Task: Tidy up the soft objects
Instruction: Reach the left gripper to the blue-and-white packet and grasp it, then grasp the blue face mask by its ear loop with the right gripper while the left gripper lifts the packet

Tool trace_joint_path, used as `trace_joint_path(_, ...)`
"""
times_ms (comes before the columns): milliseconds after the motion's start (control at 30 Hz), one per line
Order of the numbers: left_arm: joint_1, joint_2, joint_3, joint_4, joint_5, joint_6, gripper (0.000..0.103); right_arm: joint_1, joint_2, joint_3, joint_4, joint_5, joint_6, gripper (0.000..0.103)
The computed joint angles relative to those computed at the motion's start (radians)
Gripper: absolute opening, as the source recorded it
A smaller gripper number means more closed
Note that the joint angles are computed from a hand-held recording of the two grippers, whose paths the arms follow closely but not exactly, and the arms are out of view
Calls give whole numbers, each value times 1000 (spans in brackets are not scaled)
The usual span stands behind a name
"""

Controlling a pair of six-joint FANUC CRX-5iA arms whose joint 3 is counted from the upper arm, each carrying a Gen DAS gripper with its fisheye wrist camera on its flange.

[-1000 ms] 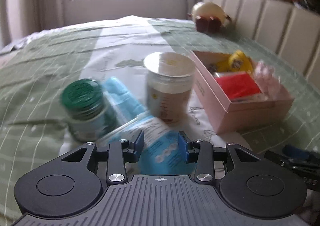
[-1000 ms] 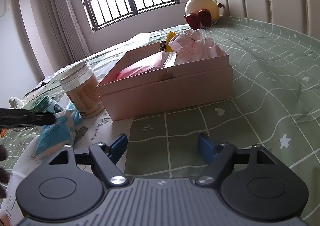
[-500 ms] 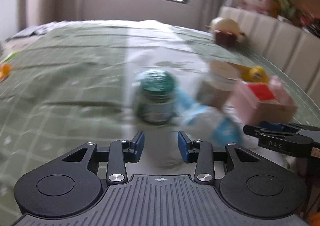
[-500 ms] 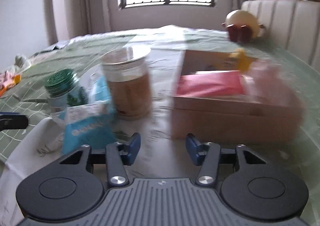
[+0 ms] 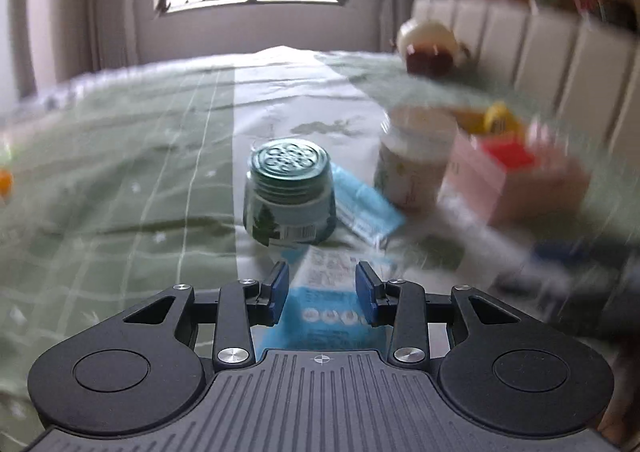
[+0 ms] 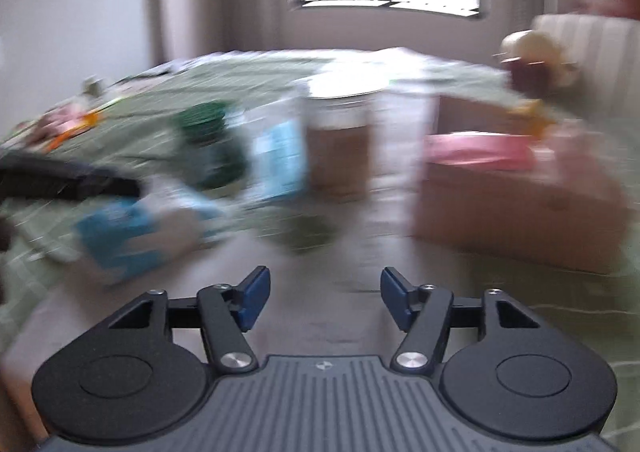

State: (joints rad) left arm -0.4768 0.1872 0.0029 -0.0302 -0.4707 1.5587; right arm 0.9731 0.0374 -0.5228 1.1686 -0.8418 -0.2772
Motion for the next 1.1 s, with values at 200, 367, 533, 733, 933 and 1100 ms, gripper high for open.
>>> trace_joint_path(200, -34, 50, 68, 5, -106, -71, 61, -56, -61, -73, -8, 85, -138, 66)
trace_joint_path(367, -48, 62, 96, -43, -136, -43, 63, -42, -52, -73, 2, 72, -106, 71)
trace_joint_path(533, -43, 80, 126, -57, -161, -17, 63, -39, -48, -66, -6, 76, -90, 75)
trace_joint_path(733, -16, 109, 137, 4, -167, -28, 66, -32, -28, -33, -59, 70, 5, 85)
trace_joint_path(933, 59, 97, -9, 384, -85, -285, 60, -42, -30, 43, -166, 79, 196, 86)
trace_joint_path(1100, 95, 20, -207, 857, 9, -670, 58, -84, 12, 277, -212, 68, 518, 86)
